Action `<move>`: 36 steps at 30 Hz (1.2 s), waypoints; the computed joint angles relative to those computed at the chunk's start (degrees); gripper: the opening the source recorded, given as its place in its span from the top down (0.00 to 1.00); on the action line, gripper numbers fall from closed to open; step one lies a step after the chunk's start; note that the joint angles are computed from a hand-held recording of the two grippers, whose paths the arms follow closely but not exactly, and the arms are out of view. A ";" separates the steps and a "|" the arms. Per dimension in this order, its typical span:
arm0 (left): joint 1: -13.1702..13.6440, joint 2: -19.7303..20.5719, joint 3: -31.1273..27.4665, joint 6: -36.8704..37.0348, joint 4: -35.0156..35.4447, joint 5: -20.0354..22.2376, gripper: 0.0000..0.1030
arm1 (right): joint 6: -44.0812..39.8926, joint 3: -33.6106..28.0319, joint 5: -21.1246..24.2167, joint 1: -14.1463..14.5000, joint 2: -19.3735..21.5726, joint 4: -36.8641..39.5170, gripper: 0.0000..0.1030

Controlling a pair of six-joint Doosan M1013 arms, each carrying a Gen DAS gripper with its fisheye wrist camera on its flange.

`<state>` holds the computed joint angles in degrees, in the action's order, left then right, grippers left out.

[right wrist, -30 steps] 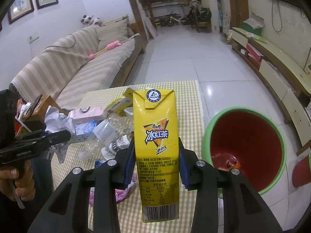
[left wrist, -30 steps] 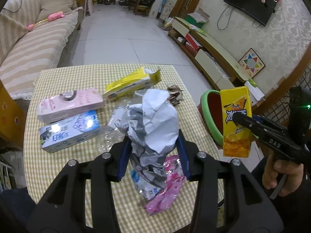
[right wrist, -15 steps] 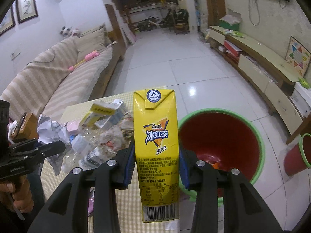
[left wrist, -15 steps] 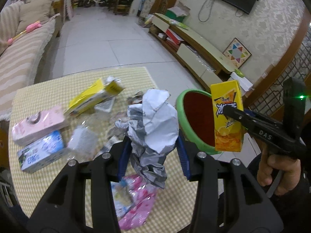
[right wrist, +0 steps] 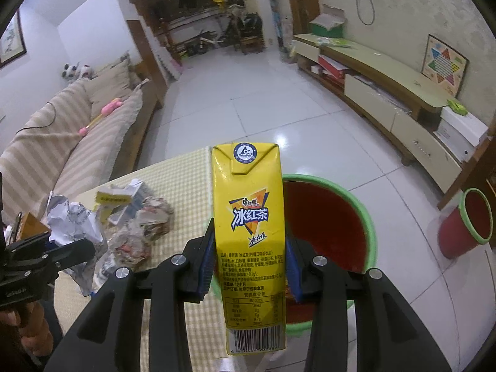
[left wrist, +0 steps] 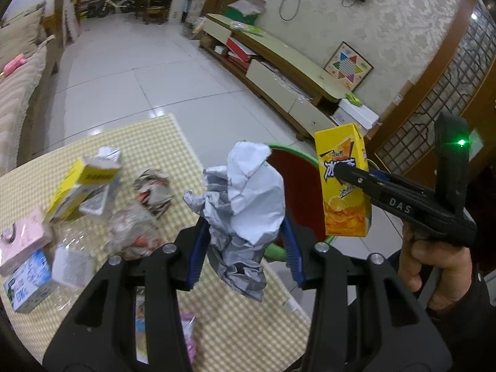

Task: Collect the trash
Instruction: 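Carry the yellow carton and crumpled foil in both grippers over the bin, then open both grippers to drop the carton and foil into the bin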

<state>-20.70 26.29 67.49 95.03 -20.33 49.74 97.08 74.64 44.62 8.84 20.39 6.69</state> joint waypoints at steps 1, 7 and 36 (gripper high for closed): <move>0.02 0.36 -0.37 0.67 -0.82 0.33 0.59 | 0.39 -0.16 0.12 -0.20 0.08 -0.72 0.64; -0.72 3.92 -4.96 1.86 -4.29 3.62 0.59 | 5.85 -0.42 -0.13 -1.91 1.19 -4.82 0.64; -1.53 12.81 -17.28 -3.96 -9.34 11.11 0.12 | 10.15 -3.56 5.08 -3.36 4.67 -1.13 0.37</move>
<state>-22.23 39.10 50.21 91.08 -29.67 60.85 107.23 71.07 49.70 5.48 25.06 5.56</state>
